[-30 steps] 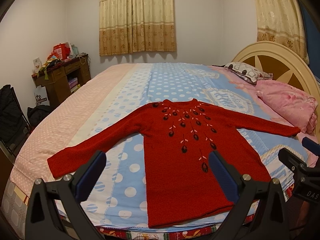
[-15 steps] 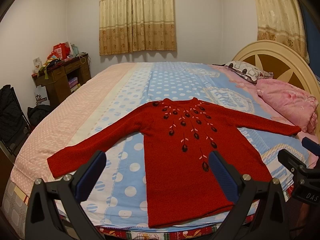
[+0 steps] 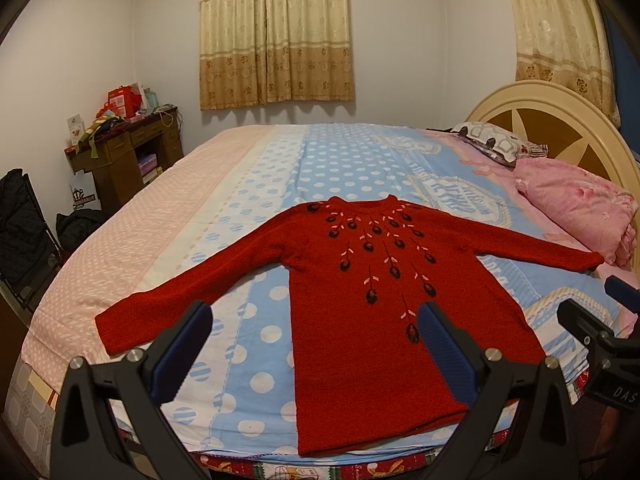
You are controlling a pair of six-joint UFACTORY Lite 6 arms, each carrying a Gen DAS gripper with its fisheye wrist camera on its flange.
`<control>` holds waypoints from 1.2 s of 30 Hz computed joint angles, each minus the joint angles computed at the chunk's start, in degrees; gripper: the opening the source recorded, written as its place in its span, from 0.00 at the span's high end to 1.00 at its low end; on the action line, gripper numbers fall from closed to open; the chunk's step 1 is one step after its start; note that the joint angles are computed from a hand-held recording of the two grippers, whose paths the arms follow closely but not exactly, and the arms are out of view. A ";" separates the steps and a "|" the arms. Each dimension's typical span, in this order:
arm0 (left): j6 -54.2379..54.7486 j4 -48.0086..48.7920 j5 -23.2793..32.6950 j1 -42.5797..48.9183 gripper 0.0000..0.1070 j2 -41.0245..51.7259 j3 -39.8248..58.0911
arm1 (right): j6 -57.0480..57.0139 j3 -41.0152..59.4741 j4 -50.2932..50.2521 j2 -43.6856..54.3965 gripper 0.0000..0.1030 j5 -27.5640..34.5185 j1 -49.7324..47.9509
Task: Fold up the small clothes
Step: 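Grasp the red cardigan's sleeve cuff with the right gripper and lift it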
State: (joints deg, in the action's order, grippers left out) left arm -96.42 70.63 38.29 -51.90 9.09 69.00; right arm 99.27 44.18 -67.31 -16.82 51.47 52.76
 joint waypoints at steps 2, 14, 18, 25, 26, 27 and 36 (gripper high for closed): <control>-0.01 0.01 -0.16 0.10 0.04 -0.23 -0.38 | 0.04 -0.03 -0.12 -0.01 0.01 0.08 0.02; -0.22 -0.55 -2.18 1.35 0.04 1.76 -0.45 | 0.64 -1.86 -0.21 0.44 0.01 -5.78 -4.61; 0.51 -1.45 -3.57 2.04 0.04 3.79 -0.10 | 0.94 -2.98 -0.81 1.90 0.01 -11.06 -8.66; 5.16 -5.38 -7.87 4.33 0.04 10.07 3.64 | 12.95 -9.09 -14.16 3.42 0.01 -28.45 -21.22; 5.42 -5.19 -8.26 4.74 0.04 11.40 4.25 | 15.94 -9.63 -17.54 4.58 0.01 -30.74 -24.08; 5.79 -5.01 -8.28 5.05 0.04 12.66 5.07 | 19.16 -9.91 -21.17 5.80 0.01 -32.60 -26.50; 13.00 -3.38 -6.69 9.47 0.04 26.18 17.55 | 48.17 -12.06 -57.20 11.17 0.01 -39.39 -50.80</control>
State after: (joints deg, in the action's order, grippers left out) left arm -83.42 67.26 31.61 -42.44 35.27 86.55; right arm 147.44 32.12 -124.51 -5.64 12.09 1.96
